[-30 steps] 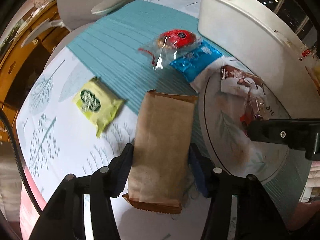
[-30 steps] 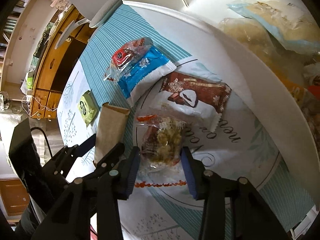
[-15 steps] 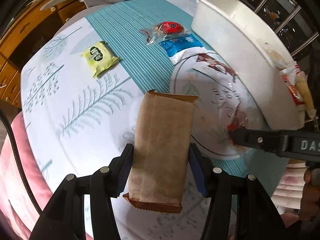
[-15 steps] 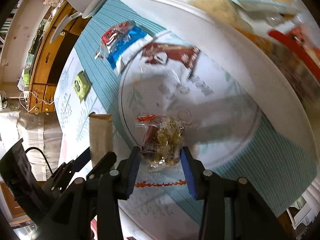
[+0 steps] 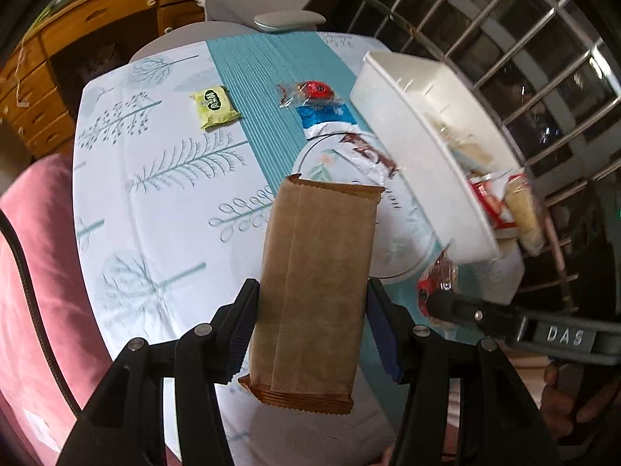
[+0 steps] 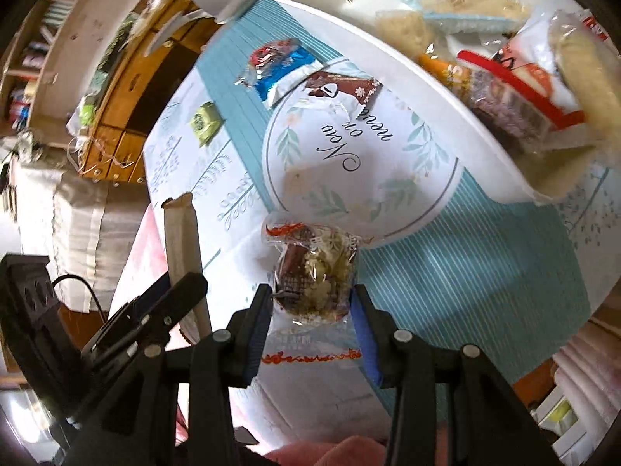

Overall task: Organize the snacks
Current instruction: 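Lift and carry the brown paper bag and nut snack bag toward the white tray, then lower both packs into the tray and open both grippers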

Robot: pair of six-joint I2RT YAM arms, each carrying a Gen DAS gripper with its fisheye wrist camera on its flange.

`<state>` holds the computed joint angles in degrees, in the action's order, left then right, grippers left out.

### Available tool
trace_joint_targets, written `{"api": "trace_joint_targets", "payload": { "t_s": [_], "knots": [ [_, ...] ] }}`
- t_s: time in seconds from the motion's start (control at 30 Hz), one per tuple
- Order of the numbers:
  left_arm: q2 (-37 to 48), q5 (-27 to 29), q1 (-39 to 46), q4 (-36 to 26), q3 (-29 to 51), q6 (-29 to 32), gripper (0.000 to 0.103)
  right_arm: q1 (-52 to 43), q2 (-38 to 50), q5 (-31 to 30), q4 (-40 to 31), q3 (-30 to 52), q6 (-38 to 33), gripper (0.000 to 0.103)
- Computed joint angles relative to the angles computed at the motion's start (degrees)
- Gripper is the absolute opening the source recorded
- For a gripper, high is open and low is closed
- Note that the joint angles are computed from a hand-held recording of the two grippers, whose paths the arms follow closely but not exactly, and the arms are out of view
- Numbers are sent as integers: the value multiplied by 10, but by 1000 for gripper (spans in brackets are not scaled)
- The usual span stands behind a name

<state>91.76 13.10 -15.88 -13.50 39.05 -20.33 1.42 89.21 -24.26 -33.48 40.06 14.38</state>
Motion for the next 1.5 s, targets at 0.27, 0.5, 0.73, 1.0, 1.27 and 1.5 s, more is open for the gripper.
{"api": "trace_joint_targets", "payload": {
  "t_s": [0.27, 0.5, 0.73, 1.0, 1.27, 1.5],
  "knots": [
    [-85, -23, -63, -8, -20, -90, 54, -87, -84, -3, -123, -3, -158, 41],
    [-106, -98, -178, -23, 27, -202, 54, -229, -26, -1, -204, 75, -308, 41],
    [-30, -163, -257, -8, 121, -298, 54, -326, 82, -3, -286, 202, -434, 41],
    [72, -240, -305, -5, 237, -361, 54, -357, 224, -7, -367, 383, -526, 41],
    [158, -284, -317, -17, 338, -395, 54, -349, 350, -5, -441, 566, -566, 41],
    [224, -270, -308, -23, 407, -409, 54, -334, 388, -29, -452, 643, -608, 40]
  ]
}}
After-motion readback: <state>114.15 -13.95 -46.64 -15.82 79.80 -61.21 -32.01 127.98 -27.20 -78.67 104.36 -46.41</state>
